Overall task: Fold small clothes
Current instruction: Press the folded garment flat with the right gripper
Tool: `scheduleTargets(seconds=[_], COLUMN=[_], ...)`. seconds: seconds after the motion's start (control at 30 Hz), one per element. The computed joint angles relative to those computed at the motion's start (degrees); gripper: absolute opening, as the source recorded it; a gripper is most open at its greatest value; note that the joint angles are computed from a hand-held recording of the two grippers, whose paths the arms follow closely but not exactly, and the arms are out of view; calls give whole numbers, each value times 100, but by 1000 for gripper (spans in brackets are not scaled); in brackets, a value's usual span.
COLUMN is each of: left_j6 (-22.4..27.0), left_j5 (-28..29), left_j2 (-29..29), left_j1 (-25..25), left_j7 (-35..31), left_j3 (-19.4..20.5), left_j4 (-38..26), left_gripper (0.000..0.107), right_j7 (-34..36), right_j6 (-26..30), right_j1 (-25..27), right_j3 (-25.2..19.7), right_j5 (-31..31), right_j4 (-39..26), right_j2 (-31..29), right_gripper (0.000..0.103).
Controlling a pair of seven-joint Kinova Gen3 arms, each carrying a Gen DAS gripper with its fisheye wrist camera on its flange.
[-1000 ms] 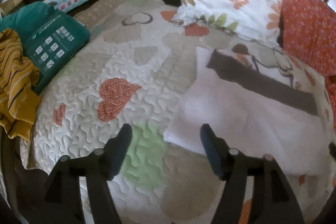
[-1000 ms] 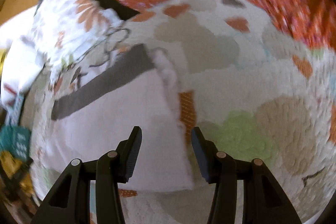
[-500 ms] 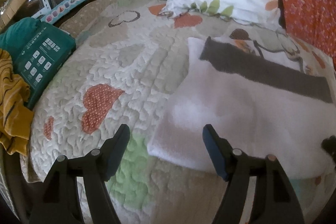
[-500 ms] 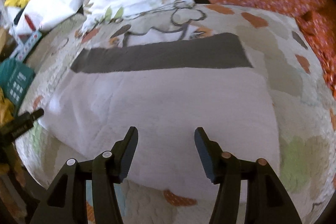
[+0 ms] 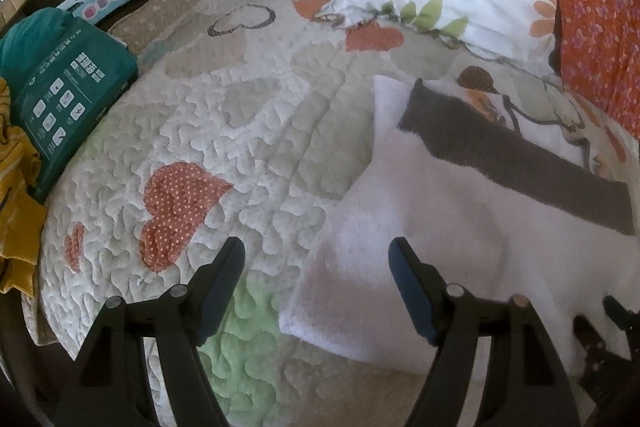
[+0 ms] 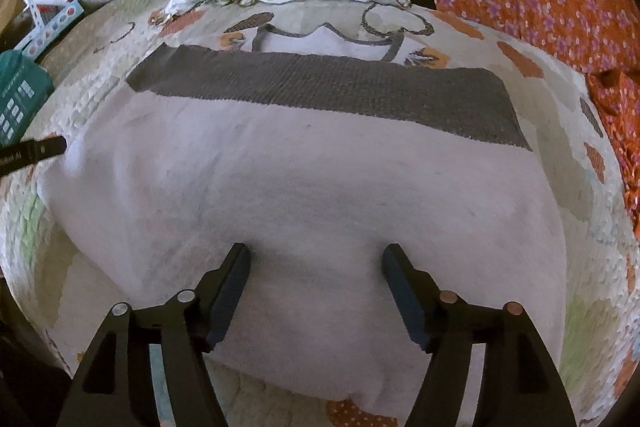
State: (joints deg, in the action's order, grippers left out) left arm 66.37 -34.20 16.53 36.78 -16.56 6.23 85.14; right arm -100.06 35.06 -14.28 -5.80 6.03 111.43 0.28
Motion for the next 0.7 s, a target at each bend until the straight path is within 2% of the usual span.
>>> scheduleTargets(seconds=[0.17, 0.7], left_j6=[15, 28], left_j5=[-77, -196], left_j2=[-9, -53], left_j1=[50, 87], left_j7=[50, 176], left_j3=[9, 41], left_j4=[-4, 52], left_gripper=[73, 74], right_j7=[-605, -1058], right_j6=[-159, -277], right_j1=[-155, -212], right_j3=[-102, -105], right_j5=[695, 979], right_j4=[144, 252], right_j2=[-5, -17], right_gripper=[81, 89])
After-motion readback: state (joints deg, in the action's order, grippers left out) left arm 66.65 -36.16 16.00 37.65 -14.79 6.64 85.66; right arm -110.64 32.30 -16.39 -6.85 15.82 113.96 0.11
